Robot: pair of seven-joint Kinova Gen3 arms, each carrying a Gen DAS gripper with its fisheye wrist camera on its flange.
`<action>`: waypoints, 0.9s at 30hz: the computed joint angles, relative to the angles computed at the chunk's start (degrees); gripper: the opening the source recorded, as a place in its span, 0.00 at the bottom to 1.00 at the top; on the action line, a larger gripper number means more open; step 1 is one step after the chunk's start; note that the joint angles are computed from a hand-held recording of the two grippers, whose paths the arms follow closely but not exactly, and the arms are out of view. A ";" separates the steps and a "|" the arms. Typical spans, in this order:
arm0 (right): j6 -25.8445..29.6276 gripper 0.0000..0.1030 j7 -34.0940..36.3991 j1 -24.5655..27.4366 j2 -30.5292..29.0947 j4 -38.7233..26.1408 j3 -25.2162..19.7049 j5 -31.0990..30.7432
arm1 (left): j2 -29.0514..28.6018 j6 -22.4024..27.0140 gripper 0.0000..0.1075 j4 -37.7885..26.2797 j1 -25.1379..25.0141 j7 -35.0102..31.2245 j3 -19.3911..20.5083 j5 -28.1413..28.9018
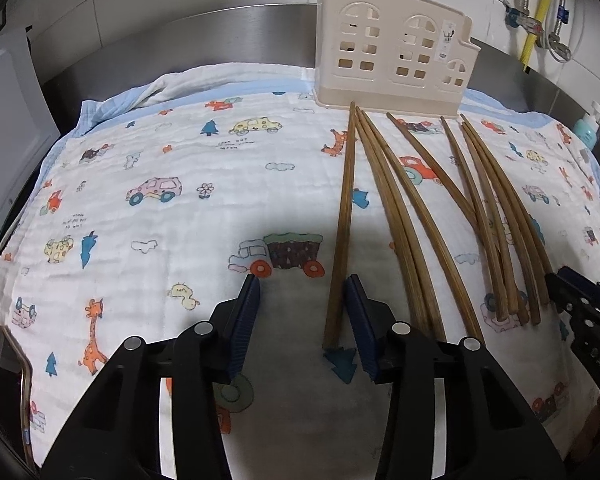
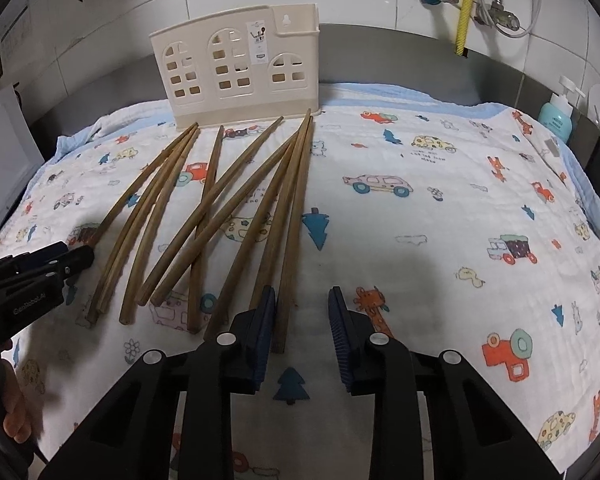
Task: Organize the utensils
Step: 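Close the left tool on one wooden chopstick while the right tool grasps another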
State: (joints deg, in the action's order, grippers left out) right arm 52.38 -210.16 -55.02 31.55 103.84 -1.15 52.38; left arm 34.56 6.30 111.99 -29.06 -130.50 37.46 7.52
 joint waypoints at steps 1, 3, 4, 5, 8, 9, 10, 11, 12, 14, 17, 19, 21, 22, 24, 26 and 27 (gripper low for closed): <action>0.18 0.25 0.46 0.19 0.19 -0.37 -0.03 -0.14 | 0.00 -0.44 0.40 0.36 -0.07 -0.56 0.29 -0.51; 0.61 0.22 1.15 0.24 0.54 -0.81 0.04 -0.22 | 0.25 -0.12 0.40 0.17 -0.48 -0.74 0.78 -0.83; 1.08 0.21 1.62 0.19 0.79 -1.13 0.06 -0.32 | 0.46 0.34 0.40 -0.09 -0.82 -0.78 1.08 -0.77; 1.19 0.18 2.09 0.23 0.82 -1.23 0.03 -0.36 | 0.46 0.49 0.40 -0.21 -0.72 -0.81 0.99 -0.62; 1.33 0.07 2.52 -0.14 0.67 -0.98 0.49 -0.45 | -0.09 -0.32 0.39 0.07 0.83 -1.54 -0.20 -1.34; 1.00 0.06 1.75 0.29 0.35 -0.37 -0.08 0.21 | 0.29 0.41 0.36 -0.50 0.59 -2.08 0.30 -1.86; -0.26 0.06 0.05 0.04 -0.39 0.85 0.39 0.81 | 0.56 1.75 0.35 -1.47 0.69 -2.28 0.26 -1.79; -0.60 0.06 -1.06 0.16 -0.93 1.56 0.14 1.38 | 0.63 3.21 0.34 -2.47 1.07 -2.43 -0.17 -1.35; 0.00 0.06 -1.23 -0.69 -1.06 1.67 0.74 1.32 | 0.48 4.30 0.31 -3.15 1.75 -2.85 -0.84 -0.86; 1.50 0.06 -2.76 -1.30 -1.76 2.26 0.28 2.52 | 0.20 4.77 0.24 -3.22 2.24 -4.65 -1.23 -0.03; 3.99 0.06 -6.16 -2.53 -4.11 3.95 -0.39 5.35 | 0.09 7.05 0.06 -4.20 1.88 -6.91 -1.13 2.05; 7.07 0.06 -6.67 -3.08 -5.99 4.53 -1.38 7.29 | 0.33 8.78 0.03 -4.69 -0.46 -9.11 0.84 4.07; 10.56 0.06 -5.08 -3.19 -8.06 4.43 -2.47 9.20 | 0.25 9.65 0.03 -4.54 -3.23 -11.64 3.25 6.24; 12.11 0.06 -4.36 -3.16 -8.93 4.39 -2.98 10.29 | 0.12 9.53 0.03 -4.12 -4.87 -13.19 4.76 7.31; 14.28 0.06 -1.33 -2.21 -10.33 3.68 -4.16 11.53 | -0.02 8.95 0.03 -3.00 -9.09 -16.87 8.98 9.61; 15.47 0.06 1.83 -0.75 -12.26 3.16 -5.25 13.01 | -0.36 7.59 0.03 -1.56 -12.27 -20.38 12.33 11.30; 15.38 0.06 3.21 0.23 -13.14 3.00 -5.83 13.57 | -0.58 7.65 0.03 -1.38 -12.82 -21.37 12.69 11.97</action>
